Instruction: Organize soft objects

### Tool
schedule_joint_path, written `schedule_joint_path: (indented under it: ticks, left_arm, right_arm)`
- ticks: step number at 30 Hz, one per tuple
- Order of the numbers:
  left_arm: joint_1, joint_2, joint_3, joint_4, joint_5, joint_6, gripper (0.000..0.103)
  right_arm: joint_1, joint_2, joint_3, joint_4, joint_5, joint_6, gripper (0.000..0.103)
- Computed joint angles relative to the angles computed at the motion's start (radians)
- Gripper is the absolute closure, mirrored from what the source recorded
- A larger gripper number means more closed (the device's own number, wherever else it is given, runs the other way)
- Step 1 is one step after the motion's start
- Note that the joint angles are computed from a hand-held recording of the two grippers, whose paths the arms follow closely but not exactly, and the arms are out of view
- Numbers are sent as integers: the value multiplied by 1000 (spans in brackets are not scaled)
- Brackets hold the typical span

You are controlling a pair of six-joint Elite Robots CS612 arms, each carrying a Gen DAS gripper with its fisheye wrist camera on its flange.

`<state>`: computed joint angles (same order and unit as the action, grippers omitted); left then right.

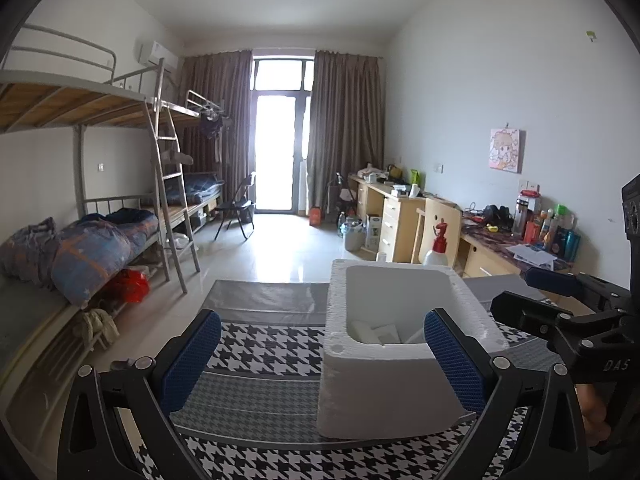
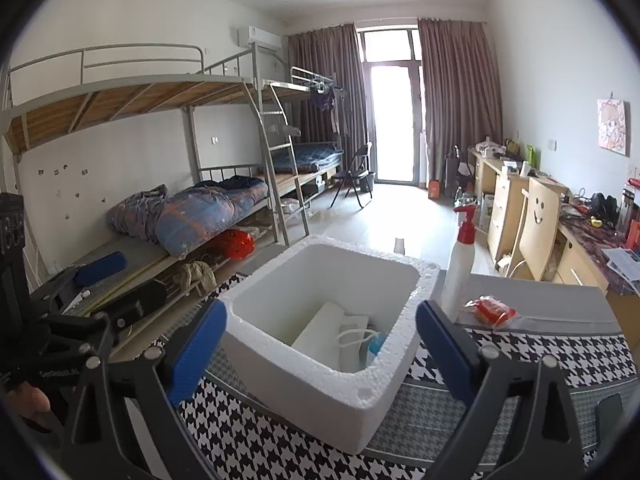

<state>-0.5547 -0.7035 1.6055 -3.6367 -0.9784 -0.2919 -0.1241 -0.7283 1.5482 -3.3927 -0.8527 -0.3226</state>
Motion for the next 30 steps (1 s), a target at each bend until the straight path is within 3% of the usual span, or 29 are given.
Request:
schedule_joint_path:
  ticks: [30]
  left_arm:
    - [-62,-29,59,-109,6,65,1]
  right_arm:
    - [-47,-32,111,-191,15,71,1]
